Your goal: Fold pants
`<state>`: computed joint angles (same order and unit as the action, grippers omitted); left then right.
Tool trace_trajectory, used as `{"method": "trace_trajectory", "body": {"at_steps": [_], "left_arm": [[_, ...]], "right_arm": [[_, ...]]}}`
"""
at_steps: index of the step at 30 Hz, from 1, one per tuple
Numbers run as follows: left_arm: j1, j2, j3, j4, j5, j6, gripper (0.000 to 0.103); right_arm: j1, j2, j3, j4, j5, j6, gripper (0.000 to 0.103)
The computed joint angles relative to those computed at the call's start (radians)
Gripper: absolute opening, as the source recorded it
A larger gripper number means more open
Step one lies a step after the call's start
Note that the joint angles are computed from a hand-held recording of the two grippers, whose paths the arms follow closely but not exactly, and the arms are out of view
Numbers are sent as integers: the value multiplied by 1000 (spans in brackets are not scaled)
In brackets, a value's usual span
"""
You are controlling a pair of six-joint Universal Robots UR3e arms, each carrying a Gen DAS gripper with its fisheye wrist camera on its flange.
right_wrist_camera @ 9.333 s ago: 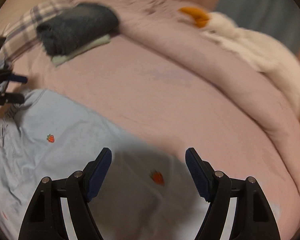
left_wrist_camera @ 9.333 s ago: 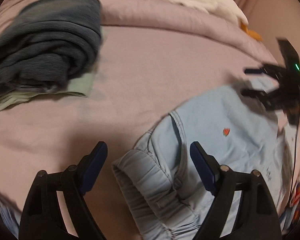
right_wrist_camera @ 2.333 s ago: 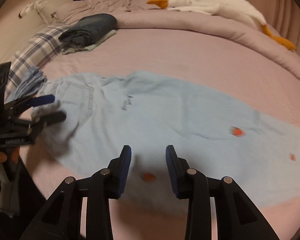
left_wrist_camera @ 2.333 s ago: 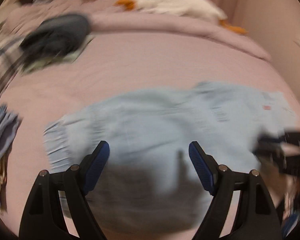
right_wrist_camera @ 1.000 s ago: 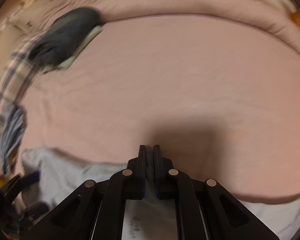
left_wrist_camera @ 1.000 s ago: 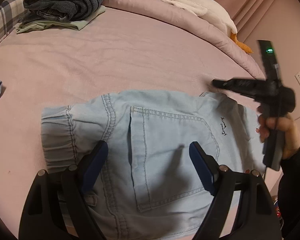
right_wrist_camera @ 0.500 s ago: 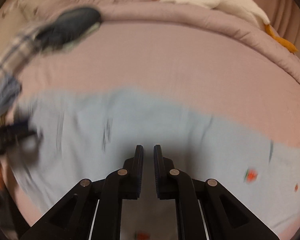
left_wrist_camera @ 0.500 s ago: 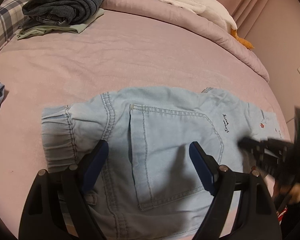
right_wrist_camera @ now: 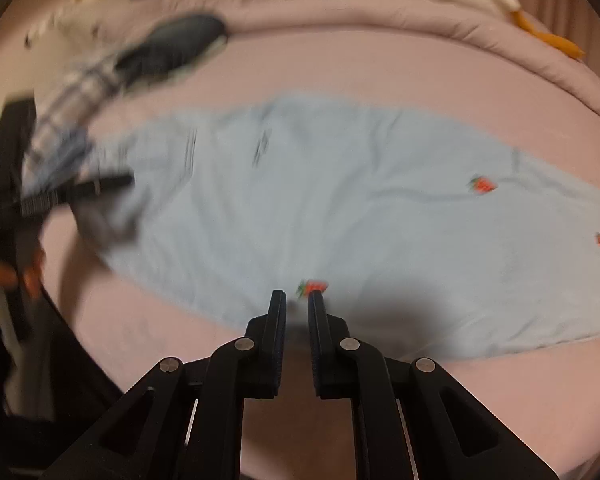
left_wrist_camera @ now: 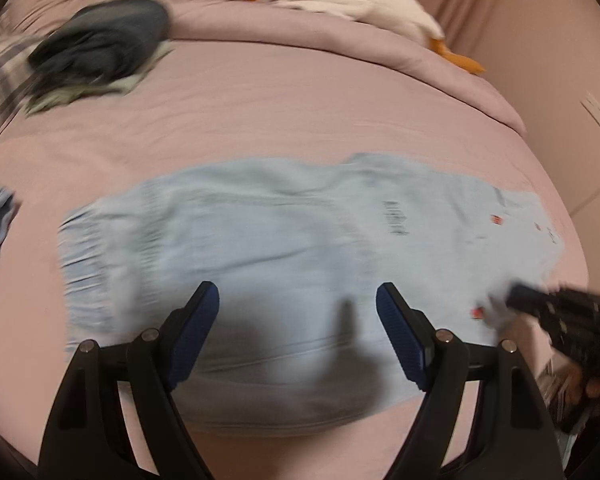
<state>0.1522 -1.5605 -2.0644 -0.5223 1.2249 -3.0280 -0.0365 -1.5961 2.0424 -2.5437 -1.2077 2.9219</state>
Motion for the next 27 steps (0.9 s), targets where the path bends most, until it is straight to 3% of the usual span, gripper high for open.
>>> {"method": "trace_trajectory", "body": {"at_steps": [5,11,14,16,21,23,26,27], "left_arm": [[-147,-114,119,11,28,-39,80],[-253,-264,240,-40,87,-63,78],[-277,-285,240,-24,127,-50,78],[-284,-291,247,-25,140,-43,78],[-276,-303,255,-23,134,-30,78],[-275,-308,256,-20,133,-32,78],[-274,-293,244,-25,132,-32,79],[-276,-292,245,-28,134,-33,79]], "right_arm": [[-43,67,-53,-82,-29,33,37],[-90,144,-16,-127,-70,22,38],[-183,125,96,-233,16,-51,37],[-213,111,124,-260,12,-85,37],[-311,94,101,-184,52,-83,37],[-303,102,98,-219,-55,-42,38],[-368,128,54,-194,-96,-18,38],[-373,146,22,-189,-153,13,38]]}}
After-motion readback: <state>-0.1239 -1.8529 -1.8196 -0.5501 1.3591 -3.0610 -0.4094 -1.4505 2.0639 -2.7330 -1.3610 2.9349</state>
